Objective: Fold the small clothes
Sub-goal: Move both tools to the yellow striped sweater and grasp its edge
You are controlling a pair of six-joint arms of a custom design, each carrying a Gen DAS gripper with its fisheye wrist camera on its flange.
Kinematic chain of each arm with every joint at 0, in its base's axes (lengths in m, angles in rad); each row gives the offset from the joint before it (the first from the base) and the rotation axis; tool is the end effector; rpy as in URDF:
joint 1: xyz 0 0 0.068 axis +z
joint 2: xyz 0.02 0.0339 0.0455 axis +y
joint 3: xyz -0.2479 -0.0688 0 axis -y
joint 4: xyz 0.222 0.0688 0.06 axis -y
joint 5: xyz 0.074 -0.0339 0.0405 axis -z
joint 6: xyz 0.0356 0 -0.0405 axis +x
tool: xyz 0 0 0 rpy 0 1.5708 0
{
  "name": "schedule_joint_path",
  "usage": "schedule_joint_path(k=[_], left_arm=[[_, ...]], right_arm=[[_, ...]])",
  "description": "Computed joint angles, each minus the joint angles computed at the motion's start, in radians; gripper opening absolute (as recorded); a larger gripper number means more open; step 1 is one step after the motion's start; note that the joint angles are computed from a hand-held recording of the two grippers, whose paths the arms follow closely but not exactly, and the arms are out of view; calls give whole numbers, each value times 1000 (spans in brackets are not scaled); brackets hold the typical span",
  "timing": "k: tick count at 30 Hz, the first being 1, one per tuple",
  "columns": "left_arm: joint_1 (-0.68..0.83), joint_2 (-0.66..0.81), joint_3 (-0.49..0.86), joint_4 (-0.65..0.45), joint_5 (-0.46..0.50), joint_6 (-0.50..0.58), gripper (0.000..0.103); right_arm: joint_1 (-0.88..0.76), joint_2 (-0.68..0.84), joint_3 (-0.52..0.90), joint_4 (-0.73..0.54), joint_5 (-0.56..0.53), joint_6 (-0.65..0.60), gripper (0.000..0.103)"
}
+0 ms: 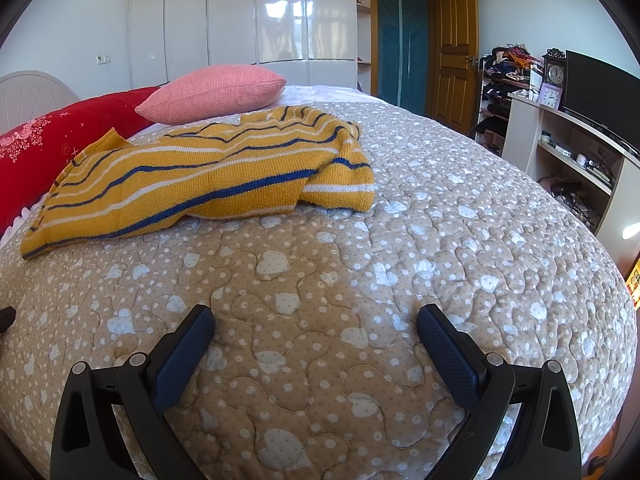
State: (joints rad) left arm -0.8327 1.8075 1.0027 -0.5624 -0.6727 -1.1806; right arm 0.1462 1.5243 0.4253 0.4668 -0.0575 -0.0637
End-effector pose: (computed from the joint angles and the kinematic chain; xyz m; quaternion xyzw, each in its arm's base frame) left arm 0.2155 -0.2039 0.1363 -0.1956 0.9191 0.0945 0.3287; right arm 0.2482 0.0386 0.1259 -0.1063 0.8853 0.0443 0.4506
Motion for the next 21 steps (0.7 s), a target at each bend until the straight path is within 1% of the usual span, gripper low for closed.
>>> schedule_joint_path(k=[5,7,11,13,14,15,16,18,20,21], left_arm=[[20,-35,4,-14,47,20,103],[28,-69,-10,11,72,33,103],[53,-135,-35,97,114,104,103],[76,-120,-4,111,126,165,103],[89,-110,9,115,134,188,103],[104,-100,25,123,147,213,103],[129,-99,29,156,177,249,103],[172,-107,18,233,238,303,103],[231,-116,-11,349,327,357,103],[257,-110,-13,392,366,371,103]], right_arm=[[0,-6,51,-94,-2,-19,102],[-3,-4,62,-109,-6,-21,102],[-5,6,72,-108,-9,-21,102],[-13,1,95,-157,-22,-24,102],[-21,-4,121,-205,-39,-21,102],[-34,-13,146,-257,-65,-13,102],[-52,-18,174,-304,-103,-3,103],[-129,-10,250,-402,-272,25,103],[-198,46,358,-485,-449,66,103],[-209,83,415,-519,-491,82,103]])
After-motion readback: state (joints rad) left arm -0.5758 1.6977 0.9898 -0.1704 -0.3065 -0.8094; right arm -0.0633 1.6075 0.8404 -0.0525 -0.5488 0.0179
